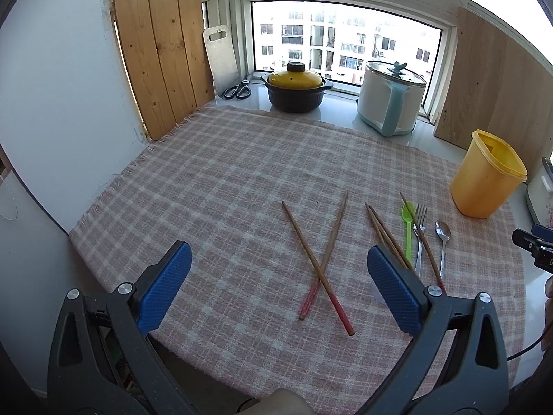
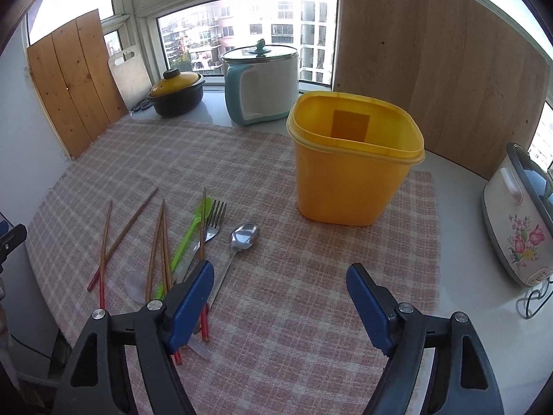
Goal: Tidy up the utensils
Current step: 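Close the right tool on the metal spoon while the left tool grasps a red-tipped chopstick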
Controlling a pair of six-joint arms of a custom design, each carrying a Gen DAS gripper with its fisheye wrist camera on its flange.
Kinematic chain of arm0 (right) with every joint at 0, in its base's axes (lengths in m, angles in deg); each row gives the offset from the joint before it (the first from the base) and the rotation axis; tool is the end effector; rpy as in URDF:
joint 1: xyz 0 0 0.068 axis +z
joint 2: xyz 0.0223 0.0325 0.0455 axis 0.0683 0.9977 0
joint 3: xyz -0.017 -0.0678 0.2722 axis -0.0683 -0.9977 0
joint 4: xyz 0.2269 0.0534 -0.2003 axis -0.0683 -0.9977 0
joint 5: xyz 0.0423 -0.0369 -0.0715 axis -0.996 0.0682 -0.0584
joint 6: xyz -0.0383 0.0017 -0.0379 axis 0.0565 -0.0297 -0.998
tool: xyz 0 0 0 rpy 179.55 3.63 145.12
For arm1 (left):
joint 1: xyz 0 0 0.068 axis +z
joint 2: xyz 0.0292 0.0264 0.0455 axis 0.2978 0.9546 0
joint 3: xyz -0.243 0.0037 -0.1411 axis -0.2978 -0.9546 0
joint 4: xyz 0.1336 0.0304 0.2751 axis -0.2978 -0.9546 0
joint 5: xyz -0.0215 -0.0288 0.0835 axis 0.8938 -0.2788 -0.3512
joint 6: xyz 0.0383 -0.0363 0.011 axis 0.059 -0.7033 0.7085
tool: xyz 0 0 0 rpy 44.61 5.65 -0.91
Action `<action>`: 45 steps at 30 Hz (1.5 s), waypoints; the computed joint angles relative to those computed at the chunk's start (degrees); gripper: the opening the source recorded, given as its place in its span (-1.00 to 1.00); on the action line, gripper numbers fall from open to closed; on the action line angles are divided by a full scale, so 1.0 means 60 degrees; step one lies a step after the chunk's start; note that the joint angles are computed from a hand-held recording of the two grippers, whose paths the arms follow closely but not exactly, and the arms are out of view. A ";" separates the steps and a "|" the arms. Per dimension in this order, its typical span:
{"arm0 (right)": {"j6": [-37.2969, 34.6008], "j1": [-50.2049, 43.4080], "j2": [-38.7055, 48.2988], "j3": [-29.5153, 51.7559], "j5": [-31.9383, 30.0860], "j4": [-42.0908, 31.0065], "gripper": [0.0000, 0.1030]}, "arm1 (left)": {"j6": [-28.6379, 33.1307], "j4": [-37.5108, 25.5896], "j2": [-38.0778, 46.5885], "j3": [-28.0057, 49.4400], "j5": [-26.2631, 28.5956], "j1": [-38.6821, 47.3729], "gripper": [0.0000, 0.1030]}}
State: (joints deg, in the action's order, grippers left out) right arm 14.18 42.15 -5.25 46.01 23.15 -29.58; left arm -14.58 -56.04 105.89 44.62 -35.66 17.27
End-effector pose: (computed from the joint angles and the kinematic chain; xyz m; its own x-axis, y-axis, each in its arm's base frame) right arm 0.2633 0.1885 0.3354 -0.8029 0.1870 -0.5661 0.2046 0.9783 0.0329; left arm 0.3197 -0.0035 0.3235 -0.7279 0.1263 -0.6739 0.1544 0.9878 0.0183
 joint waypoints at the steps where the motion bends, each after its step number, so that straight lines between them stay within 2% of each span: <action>1: 0.0014 -0.0027 0.0063 -0.0039 -0.0140 0.0101 0.53 | 0.0125 0.0045 0.0122 -0.0020 0.0016 0.0022 0.93; 2: -0.0042 -0.0090 0.0074 -0.0104 -0.0325 0.0253 0.51 | 0.0222 0.0060 0.0271 -0.0022 0.0040 0.0022 0.88; 5: -0.0184 -0.0368 0.0083 -0.0414 -0.1052 0.0887 0.39 | 0.0361 -0.0131 0.0831 0.0147 0.0438 0.0153 0.55; 10: -0.0006 -0.1007 -0.0013 -0.1129 -0.2515 0.2098 0.13 | 0.0097 -0.0502 0.1818 0.0572 0.1441 0.0354 0.25; 12: 0.0188 -0.1249 0.0044 -0.1348 -0.3002 0.2496 -0.08 | 0.0027 -0.0652 0.2164 0.0773 0.1725 0.0372 0.04; 18: 0.0940 -0.1947 0.0455 -0.1938 -0.4717 0.3825 -0.38 | -0.0124 -0.0906 0.3072 0.1355 0.2309 0.0296 -0.23; 22: 0.1600 -0.2383 0.0734 -0.2393 -0.5655 0.4893 -0.41 | -0.0094 -0.1144 0.3667 0.1790 0.2637 0.0320 -0.39; 27: 0.2220 -0.2610 0.1174 -0.2526 -0.5893 0.5419 -0.42 | -0.0092 -0.1176 0.4141 0.2096 0.2657 0.0275 -0.41; 30: 0.2294 -0.2670 0.1460 -0.2356 -0.5822 0.5418 -0.41 | -0.0072 -0.1156 0.4383 0.2252 0.2623 0.0247 -0.52; 34: 0.2308 -0.2738 0.1862 -0.2070 -0.5882 0.5507 -0.42 | -0.0043 -0.1164 0.4697 0.2431 0.2650 0.0268 -0.53; 41: 0.2301 -0.2593 0.2514 -0.1332 -0.5436 0.5153 -0.41 | -0.0237 -0.1555 0.5458 0.3059 0.3022 0.0330 -0.53; 45: 0.2231 -0.2507 0.2886 -0.0812 -0.5160 0.4788 -0.40 | -0.0462 -0.1583 0.5893 0.3434 0.2916 0.0260 -0.53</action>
